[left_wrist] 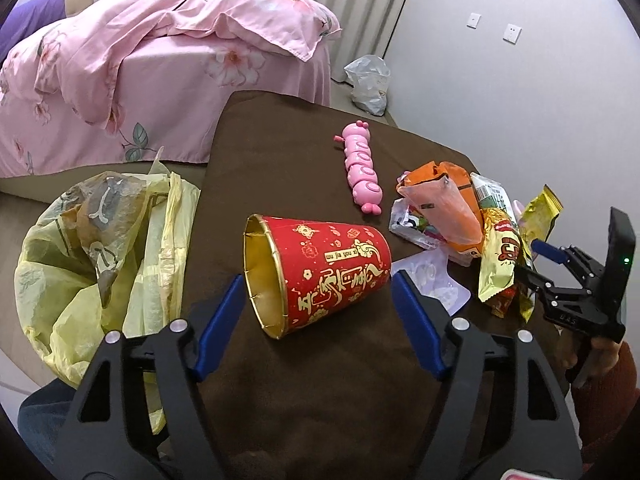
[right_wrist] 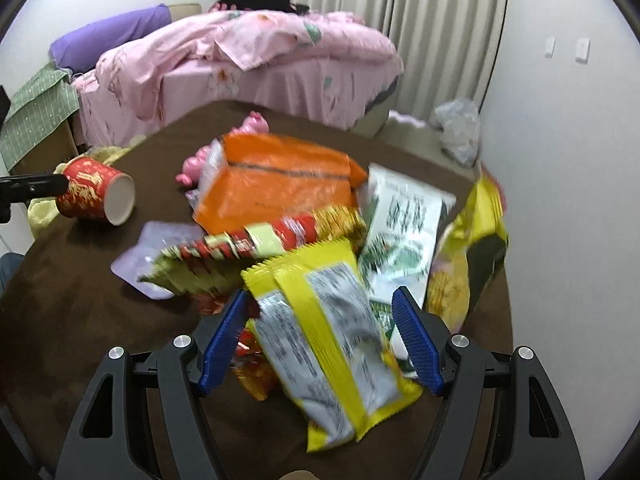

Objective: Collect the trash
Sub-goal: 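Grasp the yellow snack wrapper with the right tool while the left tool grasps the red cup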

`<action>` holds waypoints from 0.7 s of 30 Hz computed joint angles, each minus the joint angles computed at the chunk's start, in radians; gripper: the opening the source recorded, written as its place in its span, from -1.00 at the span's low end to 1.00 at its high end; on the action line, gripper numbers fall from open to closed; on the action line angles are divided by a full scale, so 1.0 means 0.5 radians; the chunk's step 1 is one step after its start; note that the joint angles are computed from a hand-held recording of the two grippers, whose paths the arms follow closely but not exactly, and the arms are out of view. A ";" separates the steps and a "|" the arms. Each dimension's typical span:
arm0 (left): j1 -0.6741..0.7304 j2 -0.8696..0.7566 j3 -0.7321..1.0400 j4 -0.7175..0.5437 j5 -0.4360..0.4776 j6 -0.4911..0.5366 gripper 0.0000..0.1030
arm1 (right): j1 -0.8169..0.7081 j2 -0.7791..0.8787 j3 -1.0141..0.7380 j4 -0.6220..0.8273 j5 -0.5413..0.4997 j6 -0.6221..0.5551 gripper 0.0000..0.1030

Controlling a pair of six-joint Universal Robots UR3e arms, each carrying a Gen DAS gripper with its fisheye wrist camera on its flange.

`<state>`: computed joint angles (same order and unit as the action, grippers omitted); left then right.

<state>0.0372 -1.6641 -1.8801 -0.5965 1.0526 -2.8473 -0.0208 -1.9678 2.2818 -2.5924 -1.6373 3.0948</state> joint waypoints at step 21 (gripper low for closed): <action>0.202 0.153 -0.144 -0.123 -0.216 0.130 0.31 | -1.051 -1.190 0.359 1.147 0.979 -0.435 -0.49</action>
